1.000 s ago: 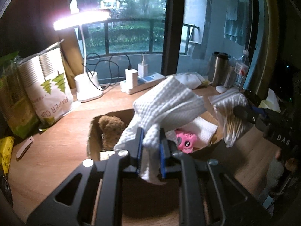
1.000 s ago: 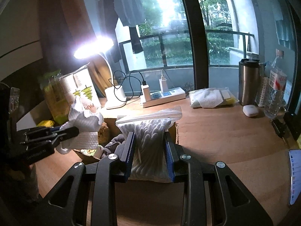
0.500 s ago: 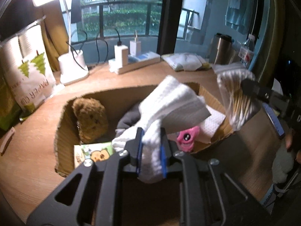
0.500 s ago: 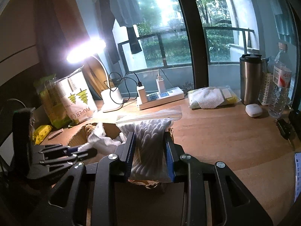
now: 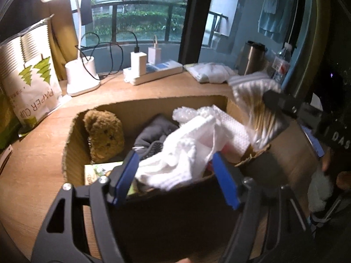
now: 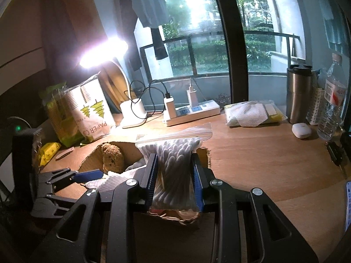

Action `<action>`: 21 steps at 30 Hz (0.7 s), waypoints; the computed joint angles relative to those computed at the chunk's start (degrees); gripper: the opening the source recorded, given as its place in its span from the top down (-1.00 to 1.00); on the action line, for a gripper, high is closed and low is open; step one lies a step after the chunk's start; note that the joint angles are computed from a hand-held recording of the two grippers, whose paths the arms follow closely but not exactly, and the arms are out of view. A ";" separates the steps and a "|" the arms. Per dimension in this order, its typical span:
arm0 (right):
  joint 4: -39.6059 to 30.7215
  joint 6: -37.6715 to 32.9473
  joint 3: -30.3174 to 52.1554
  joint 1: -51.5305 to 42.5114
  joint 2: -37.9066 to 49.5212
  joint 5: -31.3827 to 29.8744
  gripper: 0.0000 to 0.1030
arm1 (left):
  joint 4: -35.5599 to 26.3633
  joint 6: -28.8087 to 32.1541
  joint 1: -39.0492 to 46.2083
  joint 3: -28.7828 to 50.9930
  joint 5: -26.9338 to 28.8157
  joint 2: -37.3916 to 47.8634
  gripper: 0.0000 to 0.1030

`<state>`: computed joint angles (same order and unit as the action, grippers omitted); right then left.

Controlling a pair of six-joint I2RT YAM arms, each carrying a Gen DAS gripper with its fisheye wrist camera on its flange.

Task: Organize soft objects
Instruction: 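Carry the white cloth and cotton-swab bag over the box, then lower the white cloth and cotton-swab bag into the box and open both tools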

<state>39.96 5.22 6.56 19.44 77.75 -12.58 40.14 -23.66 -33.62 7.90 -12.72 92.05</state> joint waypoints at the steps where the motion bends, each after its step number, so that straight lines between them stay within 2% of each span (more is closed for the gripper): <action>1: 0.16 0.27 0.35 1.19 0.67 0.97 0.39 | 0.29 0.22 0.55 -0.59 0.31 -0.67 -0.38; 9: 2.64 2.45 2.98 8.15 7.33 6.72 0.39 | 2.64 3.26 6.38 -5.16 2.91 -5.54 -0.39; 15: 6.04 4.12 5.17 11.82 15.89 11.22 0.38 | 6.72 5.67 11.28 -6.93 6.27 -3.99 -0.39; 21: 8.32 5.52 6.06 12.26 21.81 12.92 0.38 | 9.97 6.89 14.43 -7.71 8.39 -1.51 -0.39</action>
